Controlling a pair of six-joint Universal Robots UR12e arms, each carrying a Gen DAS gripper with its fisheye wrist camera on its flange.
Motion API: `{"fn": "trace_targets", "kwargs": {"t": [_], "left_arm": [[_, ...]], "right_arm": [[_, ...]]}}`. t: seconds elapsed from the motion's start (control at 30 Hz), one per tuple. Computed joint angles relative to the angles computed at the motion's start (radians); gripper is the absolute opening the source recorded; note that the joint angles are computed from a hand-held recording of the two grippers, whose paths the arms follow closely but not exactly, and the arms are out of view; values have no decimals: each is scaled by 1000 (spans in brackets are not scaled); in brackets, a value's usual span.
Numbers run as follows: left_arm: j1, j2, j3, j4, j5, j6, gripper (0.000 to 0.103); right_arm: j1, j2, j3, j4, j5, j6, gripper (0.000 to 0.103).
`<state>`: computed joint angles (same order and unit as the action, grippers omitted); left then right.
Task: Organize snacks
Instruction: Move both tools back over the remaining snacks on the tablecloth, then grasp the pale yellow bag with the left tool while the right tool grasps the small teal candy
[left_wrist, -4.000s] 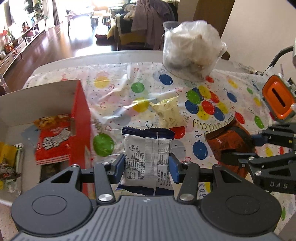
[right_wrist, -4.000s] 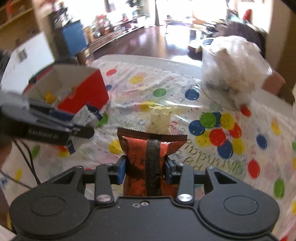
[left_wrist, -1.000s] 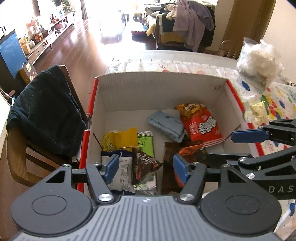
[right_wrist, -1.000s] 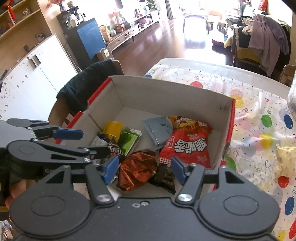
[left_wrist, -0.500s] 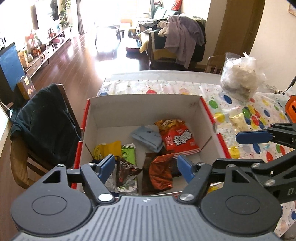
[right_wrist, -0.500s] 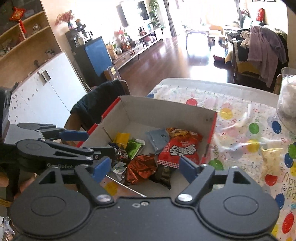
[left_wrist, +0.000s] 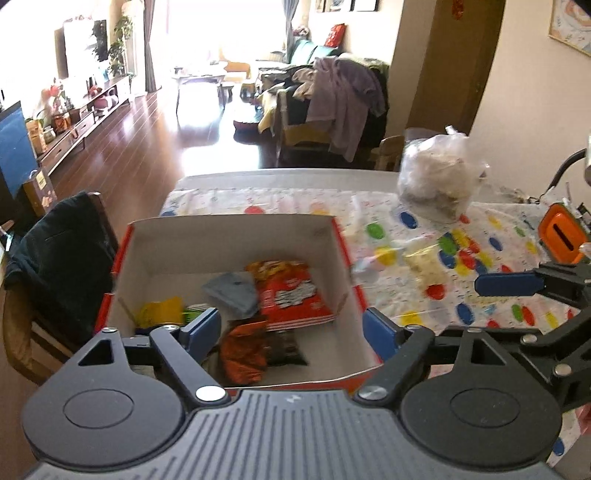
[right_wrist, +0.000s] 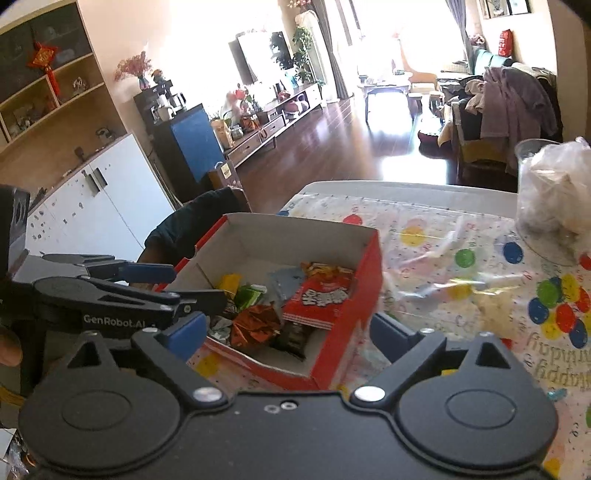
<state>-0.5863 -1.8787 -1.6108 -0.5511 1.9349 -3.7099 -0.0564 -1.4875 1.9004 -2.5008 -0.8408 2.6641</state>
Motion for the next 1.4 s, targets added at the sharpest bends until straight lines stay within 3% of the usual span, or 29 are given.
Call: {"fn": "trace_targets", "kwargs": {"t": [0.17,0.43,0.7,0.97,1.4], "left_arm": [[-25,-43,42,35,-31,19,85],[-54,-140,167,-7,-72,26,85],[-68,-256,327,-89,-87,8,85],[-70,-362,473,-183,-80,-9,85],[-34,-508,699,-393,-144,-149,85]], "right_arm": [[-53,-18,25,1,21,-37,103],[-136,-22,35,24,10,-92,103],[-196,18,21,-30,-97,-136,103],[-234,87,-28,-3,-155,-214,103],[-216,213,-173,237,-217,-612,95]]}}
